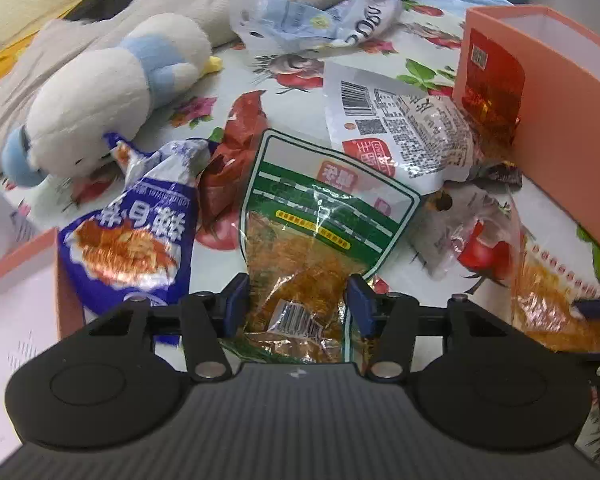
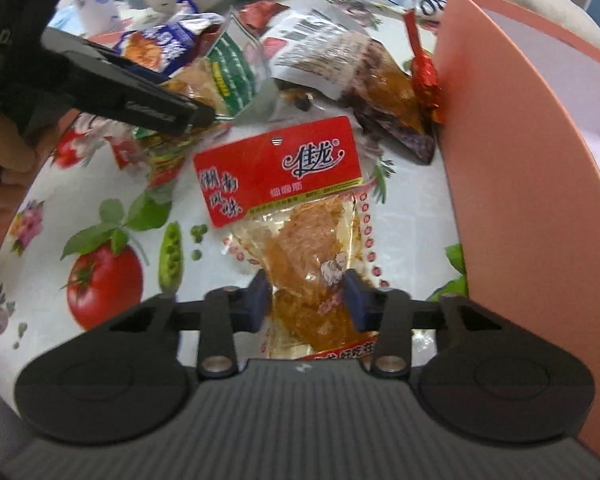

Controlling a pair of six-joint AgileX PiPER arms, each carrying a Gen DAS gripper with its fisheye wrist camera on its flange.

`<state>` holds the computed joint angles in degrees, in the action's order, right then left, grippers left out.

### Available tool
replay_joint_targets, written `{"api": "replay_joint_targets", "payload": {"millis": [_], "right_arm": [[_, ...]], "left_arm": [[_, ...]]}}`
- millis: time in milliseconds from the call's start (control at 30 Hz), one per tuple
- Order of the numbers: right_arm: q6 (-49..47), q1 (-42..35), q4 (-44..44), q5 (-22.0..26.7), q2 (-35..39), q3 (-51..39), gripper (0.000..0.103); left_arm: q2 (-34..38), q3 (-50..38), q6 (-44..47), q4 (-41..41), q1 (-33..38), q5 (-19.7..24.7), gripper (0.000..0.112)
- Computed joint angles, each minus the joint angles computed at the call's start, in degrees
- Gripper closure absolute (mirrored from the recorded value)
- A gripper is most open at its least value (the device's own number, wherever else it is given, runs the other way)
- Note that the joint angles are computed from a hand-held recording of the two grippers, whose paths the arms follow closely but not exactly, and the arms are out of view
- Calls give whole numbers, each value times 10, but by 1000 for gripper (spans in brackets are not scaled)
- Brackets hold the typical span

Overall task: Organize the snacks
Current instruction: 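Grasp the green snack bag with the left gripper while the right grasps the red-label pack, then lift both snack packs toward the pink box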

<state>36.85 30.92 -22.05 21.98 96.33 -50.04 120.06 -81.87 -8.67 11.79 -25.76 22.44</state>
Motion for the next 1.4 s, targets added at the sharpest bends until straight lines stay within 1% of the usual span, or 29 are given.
{"api": "replay_joint_targets", "payload": {"millis": [67, 200, 233, 333, 367, 400, 433, 467, 533, 600, 667, 733, 833, 967, 1067, 1133, 1267, 1333, 1400], "right_arm": [[-31, -10, 28, -11, -11, 9, 71], [-30, -18, 22, -39, -45, 46, 72], [-16, -19, 8, -53, -56, 60, 72], [-29, -28, 13, -85, -93, 101, 72], [-16, -28, -5, -97, -108, 117, 72], [20, -23, -44, -101, -120, 127, 72], [45, -18, -70, -103, -129, 133, 72], [51, -15, -73, -105, -142, 142, 72], [34, -15, -46, -100, -173, 157, 72], [55, -5, -60, -89, -211, 175, 72], [66, 3, -64, -82, -242, 188, 72], [93, 15, -83, -68, -275, 200, 72], [146, 34, -120, -42, -331, 216, 72], [167, 53, -119, 0, -397, 224, 72], [239, 117, -175, 75, -458, 223, 71], [265, 155, -191, 120, -490, 218, 71], [344, 254, -237, 228, -546, 206, 71], [355, 284, -242, 266, -574, 199, 72], [378, 331, -260, 316, -593, 192, 71]], "left_arm": [[-19, 20, -49, 26, -9, 3, 56], [-59, 74, -190, 109, -30, -3, 56], [-71, 90, -241, 140, -37, -2, 56], [-108, 138, -388, 226, -60, -1, 56], [-122, 154, -442, 257, -71, 3, 56], [-138, 171, -494, 289, -82, 9, 56], [-152, 184, -532, 309, -93, 17, 56], [-166, 196, -569, 322, -105, 28, 56], [-196, 219, -623, 333, -130, 46, 56], [-226, 239, -678, 355, -161, 73, 56], [-252, 255, -724, 371, -193, 99, 56], [-278, 260, -751, 368, -229, 135, 56], [-298, 240, -768, 356, -294, 220, 56], [-342, 240, -837, 359, -356, 268, 56], [-361, 229, -876, 374, -410, 316, 56], [-370, 218, -894, 382, -447, 351, 56], [-383, 190, -940, 397, -521, 419, 56], [-383, 176, -959, 403, -551, 446, 56], [-381, 162, -975, 407, -574, 465, 56]]}}
